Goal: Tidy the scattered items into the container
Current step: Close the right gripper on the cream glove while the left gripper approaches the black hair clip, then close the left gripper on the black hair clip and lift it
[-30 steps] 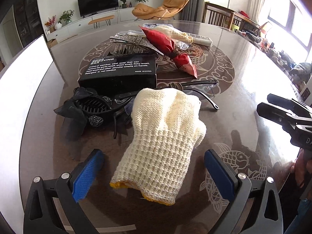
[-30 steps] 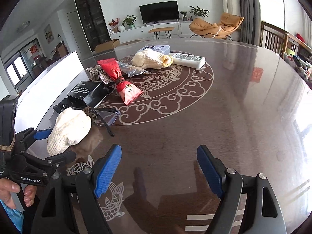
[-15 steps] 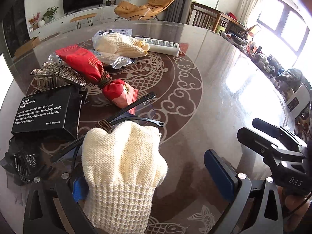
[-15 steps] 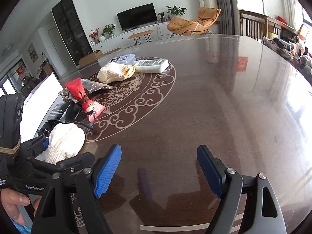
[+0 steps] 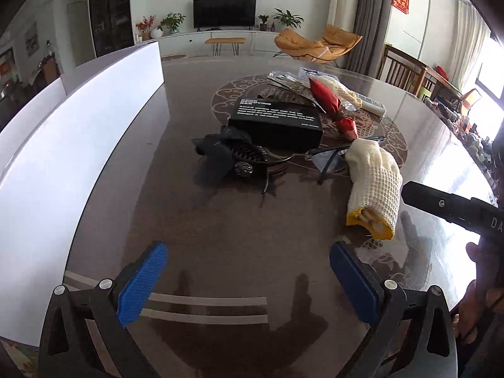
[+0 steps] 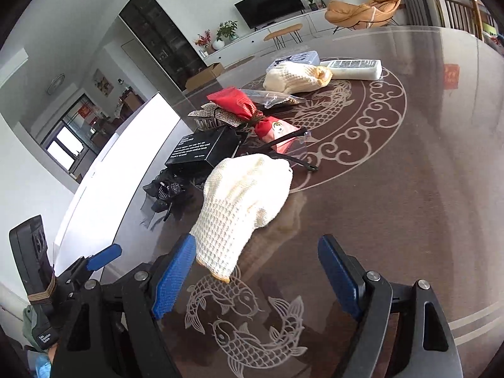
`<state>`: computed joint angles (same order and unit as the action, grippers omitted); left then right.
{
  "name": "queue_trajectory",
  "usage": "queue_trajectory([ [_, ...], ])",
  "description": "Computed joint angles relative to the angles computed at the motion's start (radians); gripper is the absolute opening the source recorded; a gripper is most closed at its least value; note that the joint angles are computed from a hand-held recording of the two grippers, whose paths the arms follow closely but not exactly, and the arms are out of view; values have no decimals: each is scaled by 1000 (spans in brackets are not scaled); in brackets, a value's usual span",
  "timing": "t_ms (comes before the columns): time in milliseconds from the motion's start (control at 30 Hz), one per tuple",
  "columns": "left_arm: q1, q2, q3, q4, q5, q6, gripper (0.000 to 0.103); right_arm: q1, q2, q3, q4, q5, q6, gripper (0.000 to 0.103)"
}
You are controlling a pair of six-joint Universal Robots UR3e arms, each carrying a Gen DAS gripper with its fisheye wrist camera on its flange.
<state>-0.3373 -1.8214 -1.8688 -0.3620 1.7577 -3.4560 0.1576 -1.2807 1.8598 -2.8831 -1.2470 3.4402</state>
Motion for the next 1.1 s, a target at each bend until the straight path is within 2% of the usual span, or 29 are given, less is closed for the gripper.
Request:
queue_trajectory([
  [200,53,71,-109,63,28,-20,103,162,217,-383,235,-242,96,81],
  [267,57,47,-77,47,32,-12,103,192,256,-459,291,-317,80,81],
  [367,59,-22,14,4,42,0,103,213,280,-513,356,-376,-19,81],
  [467,77,-92,118,-55,11,16,103,186,226,-397,276,-381,-70,76],
  [533,90,-140,195,-97,-25,18,103,167,178,-314,228,-405,-112,44],
  [567,97,-159,228,-115,-46,13,103,164,165,-289,215,-433,-134,44],
  [667,95,-225,343,-162,-54,-40,103,113,102,-180,153,-410,-178,44],
  [800,74,-361,566,-300,16,-154,103,69,48,-86,93,-380,-196,44],
  [900,58,-423,667,-409,71,-170,103,64,31,-67,92,-380,-217,44],
  [967,53,-387,588,-347,89,-128,95,60,10,-46,95,-388,-242,44],
  [1033,60,-326,479,-269,79,-65,71,43,-17,-10,87,-390,-259,45],
  [1100,75,-282,421,-257,60,-27,67,20,-38,24,71,-384,-268,47],
])
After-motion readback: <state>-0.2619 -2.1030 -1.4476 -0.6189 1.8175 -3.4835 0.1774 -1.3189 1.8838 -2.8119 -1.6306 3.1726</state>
